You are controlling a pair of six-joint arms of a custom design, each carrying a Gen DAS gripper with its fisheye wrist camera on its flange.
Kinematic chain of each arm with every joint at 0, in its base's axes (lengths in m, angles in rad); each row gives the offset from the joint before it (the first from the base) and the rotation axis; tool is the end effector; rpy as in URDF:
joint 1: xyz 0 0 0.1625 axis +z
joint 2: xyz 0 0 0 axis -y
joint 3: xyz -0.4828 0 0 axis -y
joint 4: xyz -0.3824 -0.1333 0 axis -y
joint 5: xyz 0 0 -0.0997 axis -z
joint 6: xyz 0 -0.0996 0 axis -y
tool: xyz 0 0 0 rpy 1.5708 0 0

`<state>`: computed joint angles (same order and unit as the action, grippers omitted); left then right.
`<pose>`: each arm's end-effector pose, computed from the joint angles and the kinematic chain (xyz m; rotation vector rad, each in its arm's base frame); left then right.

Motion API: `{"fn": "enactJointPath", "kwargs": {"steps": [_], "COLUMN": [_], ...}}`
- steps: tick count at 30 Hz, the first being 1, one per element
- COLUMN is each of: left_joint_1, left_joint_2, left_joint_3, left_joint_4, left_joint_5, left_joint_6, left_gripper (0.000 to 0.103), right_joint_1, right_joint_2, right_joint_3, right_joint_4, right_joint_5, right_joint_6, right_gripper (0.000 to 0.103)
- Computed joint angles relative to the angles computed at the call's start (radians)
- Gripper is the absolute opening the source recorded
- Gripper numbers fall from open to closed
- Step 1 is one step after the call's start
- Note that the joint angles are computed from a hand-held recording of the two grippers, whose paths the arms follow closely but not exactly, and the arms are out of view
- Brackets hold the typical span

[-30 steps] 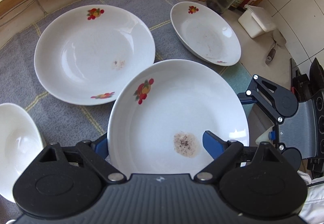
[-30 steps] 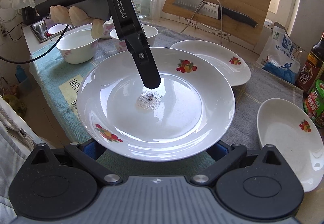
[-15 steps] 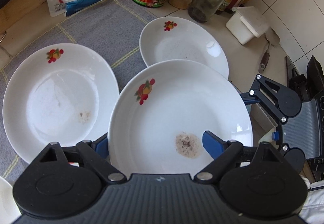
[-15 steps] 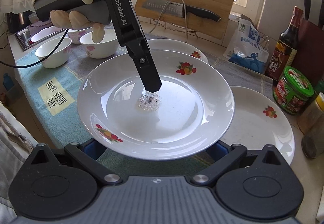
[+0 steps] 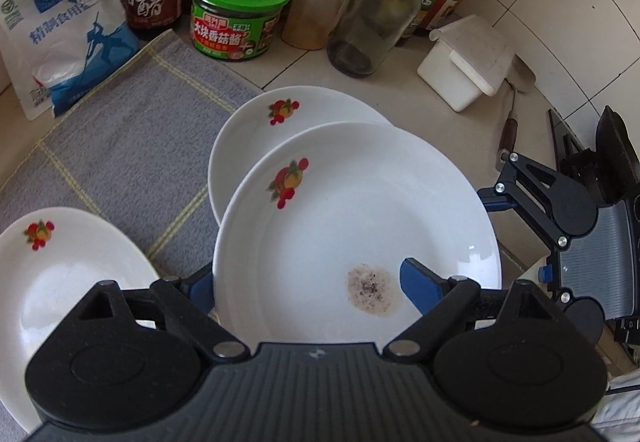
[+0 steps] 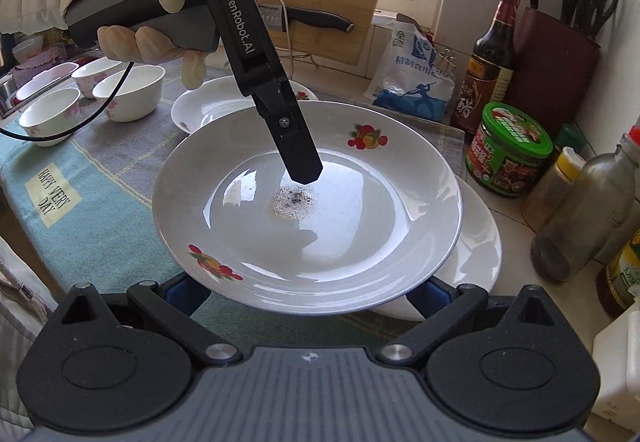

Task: Organize plates and bowls
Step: 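Lower the stained plate into the other floral plate with the left gripper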

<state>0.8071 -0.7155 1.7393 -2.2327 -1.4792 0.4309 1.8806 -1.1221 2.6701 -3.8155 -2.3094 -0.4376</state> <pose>-0.3269 -0.5473 0.0246 1.6791 2.4247 0.5097 0.1673 -0.3054 0.2227 0.5295 -2.2208 0.7635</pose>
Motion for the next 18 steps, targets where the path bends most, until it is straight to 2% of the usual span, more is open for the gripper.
{"fn": "enactJointPath", "kwargs": {"steps": [8,18], "left_joint_1": [-0.012,-0.012], "left_joint_2": [0.071,0.133], "left_joint_3": [-0.057,-0.102], "left_joint_4": [0.017,0.033], "left_joint_5": [-0.020,-0.022], "left_joint_6": [0.031,0.042], "left_gripper": [0.091,0.091], "right_joint_1": [-0.027,-0.066], "right_joint_2": [-0.022,-0.040], "right_joint_3": [0.013,0.016], "right_joint_4": [-0.013,-0.012], "right_joint_5": [-0.031,-0.023], "right_joint_6": [0.019,0.046], "right_gripper": [0.103,0.103]}}
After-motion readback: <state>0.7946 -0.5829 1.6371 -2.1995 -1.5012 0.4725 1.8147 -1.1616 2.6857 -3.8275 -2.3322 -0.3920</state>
